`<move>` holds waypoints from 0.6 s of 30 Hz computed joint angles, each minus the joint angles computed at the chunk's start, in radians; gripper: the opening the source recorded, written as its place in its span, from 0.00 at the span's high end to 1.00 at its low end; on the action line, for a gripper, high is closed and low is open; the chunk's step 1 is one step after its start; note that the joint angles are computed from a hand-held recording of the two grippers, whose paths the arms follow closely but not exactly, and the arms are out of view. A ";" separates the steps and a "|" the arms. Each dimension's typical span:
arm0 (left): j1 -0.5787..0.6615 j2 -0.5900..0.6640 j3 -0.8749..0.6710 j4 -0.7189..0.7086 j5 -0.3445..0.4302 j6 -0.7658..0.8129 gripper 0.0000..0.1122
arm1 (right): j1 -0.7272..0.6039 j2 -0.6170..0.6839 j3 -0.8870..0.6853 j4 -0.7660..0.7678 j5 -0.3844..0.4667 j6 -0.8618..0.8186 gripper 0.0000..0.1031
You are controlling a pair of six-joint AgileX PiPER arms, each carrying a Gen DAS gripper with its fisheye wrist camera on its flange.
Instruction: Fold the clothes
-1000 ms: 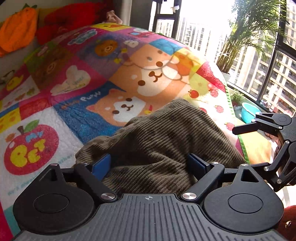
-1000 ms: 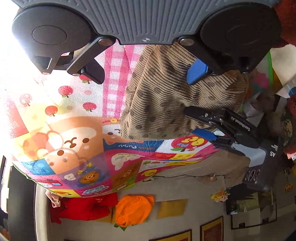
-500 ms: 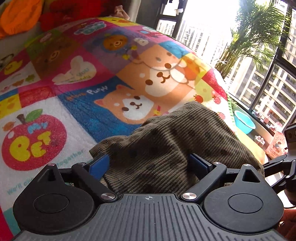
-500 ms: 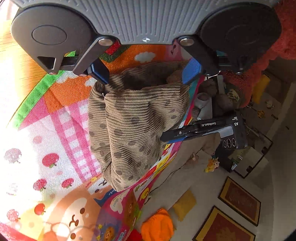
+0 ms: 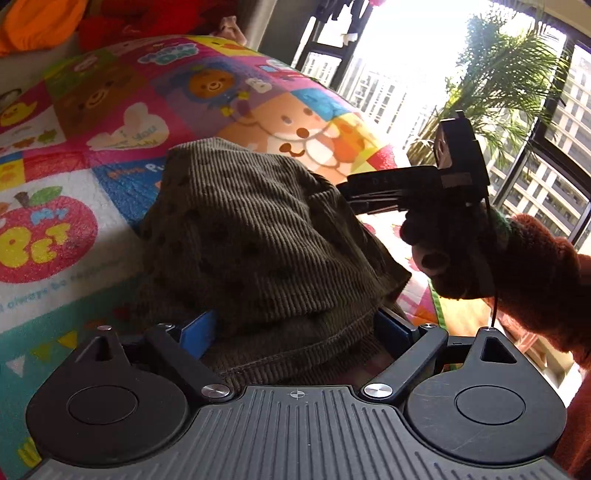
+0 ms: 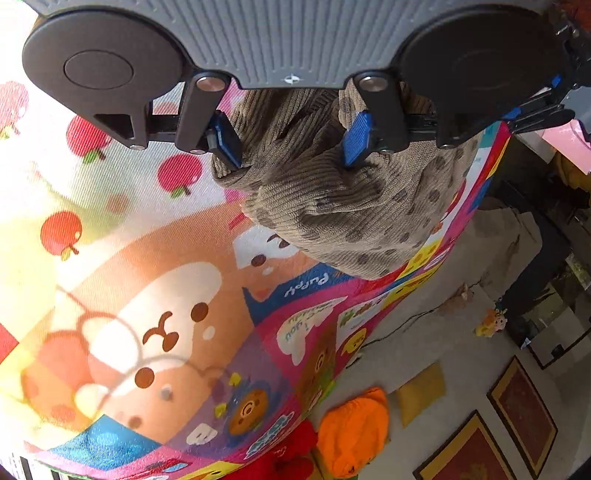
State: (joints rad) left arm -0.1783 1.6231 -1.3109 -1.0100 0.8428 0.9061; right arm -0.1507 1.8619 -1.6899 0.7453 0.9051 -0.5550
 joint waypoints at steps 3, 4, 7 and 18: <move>-0.056 -0.011 -0.002 -0.001 0.043 0.034 0.16 | 0.021 0.028 -0.073 -0.138 -0.083 0.071 0.40; -0.075 -0.013 -0.007 0.003 0.060 0.044 0.16 | 0.025 0.031 -0.085 -0.183 -0.113 0.086 0.40; -0.082 -0.023 -0.042 -0.008 0.102 0.065 0.16 | -0.011 -0.045 -0.005 -0.162 -0.182 0.021 0.24; 0.036 0.300 -0.552 0.014 0.029 -0.384 0.17 | -0.034 -0.383 0.448 0.262 -0.209 -0.699 0.17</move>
State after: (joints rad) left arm -0.1422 1.9230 -1.8626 -0.9962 0.8720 0.5216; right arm -0.1844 1.4790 -1.2419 1.0078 0.6959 -1.2537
